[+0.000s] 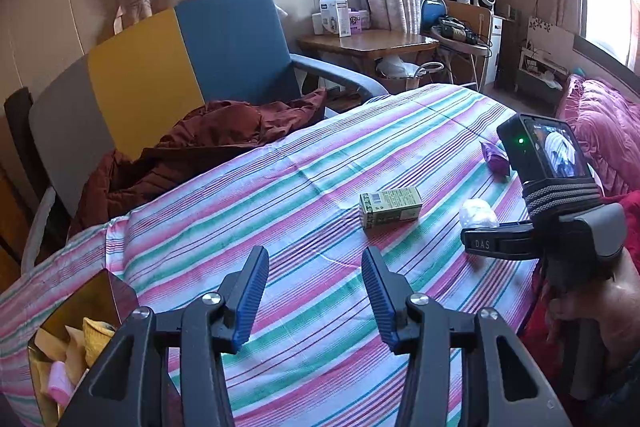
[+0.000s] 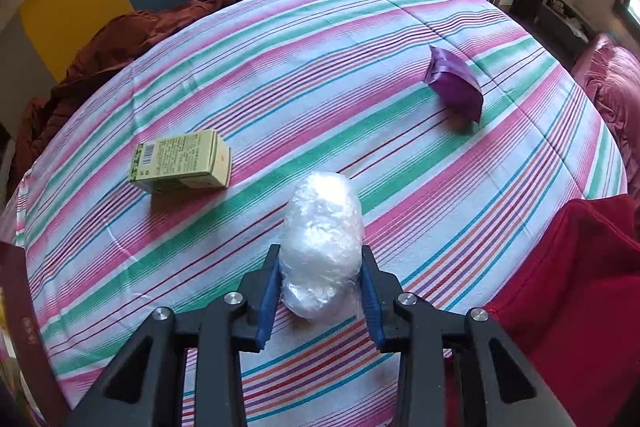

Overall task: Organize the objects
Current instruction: 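Grasp the plastic-wrapped white bundle with right while left grasps the green oil box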

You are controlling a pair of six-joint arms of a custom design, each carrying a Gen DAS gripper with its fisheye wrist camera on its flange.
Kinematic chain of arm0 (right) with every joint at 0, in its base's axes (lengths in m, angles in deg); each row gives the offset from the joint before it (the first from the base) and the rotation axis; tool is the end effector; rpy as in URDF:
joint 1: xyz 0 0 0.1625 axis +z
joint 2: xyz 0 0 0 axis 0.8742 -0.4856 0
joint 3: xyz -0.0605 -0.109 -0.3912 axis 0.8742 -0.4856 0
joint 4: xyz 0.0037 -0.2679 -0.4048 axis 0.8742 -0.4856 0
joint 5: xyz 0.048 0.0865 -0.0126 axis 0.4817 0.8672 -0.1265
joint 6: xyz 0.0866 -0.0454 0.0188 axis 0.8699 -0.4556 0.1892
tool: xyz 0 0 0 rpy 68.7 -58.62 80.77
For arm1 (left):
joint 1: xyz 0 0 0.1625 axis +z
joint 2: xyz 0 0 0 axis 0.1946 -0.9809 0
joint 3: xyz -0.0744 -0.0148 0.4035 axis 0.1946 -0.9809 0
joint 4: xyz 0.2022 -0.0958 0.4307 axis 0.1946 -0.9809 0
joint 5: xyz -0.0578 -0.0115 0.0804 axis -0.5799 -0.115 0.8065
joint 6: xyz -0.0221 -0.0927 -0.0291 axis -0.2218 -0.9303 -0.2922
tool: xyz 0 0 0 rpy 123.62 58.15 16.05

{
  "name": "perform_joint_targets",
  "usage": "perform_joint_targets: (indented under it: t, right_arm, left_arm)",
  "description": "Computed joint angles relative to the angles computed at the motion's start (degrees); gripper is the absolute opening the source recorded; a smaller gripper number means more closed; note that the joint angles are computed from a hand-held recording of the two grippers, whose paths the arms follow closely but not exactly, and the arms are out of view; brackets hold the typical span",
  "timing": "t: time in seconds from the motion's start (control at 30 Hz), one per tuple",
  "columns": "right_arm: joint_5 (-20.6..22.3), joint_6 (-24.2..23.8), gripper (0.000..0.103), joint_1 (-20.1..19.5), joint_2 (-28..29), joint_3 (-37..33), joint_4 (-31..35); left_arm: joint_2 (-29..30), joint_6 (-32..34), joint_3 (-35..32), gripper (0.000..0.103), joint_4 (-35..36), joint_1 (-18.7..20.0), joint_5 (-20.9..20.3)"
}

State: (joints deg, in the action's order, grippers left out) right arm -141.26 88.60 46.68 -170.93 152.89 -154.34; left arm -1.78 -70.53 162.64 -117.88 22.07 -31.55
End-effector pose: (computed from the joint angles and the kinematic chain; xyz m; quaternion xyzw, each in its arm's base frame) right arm 0.1595 -0.3526 0.2085 -0.3519 -0.7803 0.3440 0.3859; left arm -0.3088 -0.4198 0.1531 0.5411 0.7985 -0.1744 0.1982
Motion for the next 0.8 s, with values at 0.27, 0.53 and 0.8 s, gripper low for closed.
perform_joint_targets:
  t: [0.27,0.53,0.8]
  right_arm:
    - [-0.4,-1.4,0.037,0.5,-1.4,1.0,-2.1]
    - [-0.3,-0.7,0.037,0.9,-2.6,1.6,-1.9]
    - [0.8,-2.1,0.037,0.4,-2.4,2.0,-4.0]
  left_arm:
    - [2.7,3.6,-0.7,0.049,-2.4,0.5,-0.9]
    - [7.2,6.3,-3.4,0.049,-0.6,2.1,-4.0]
    - [15.0,10.8,-10.1,0.049,3.4,4.9,-9.0]
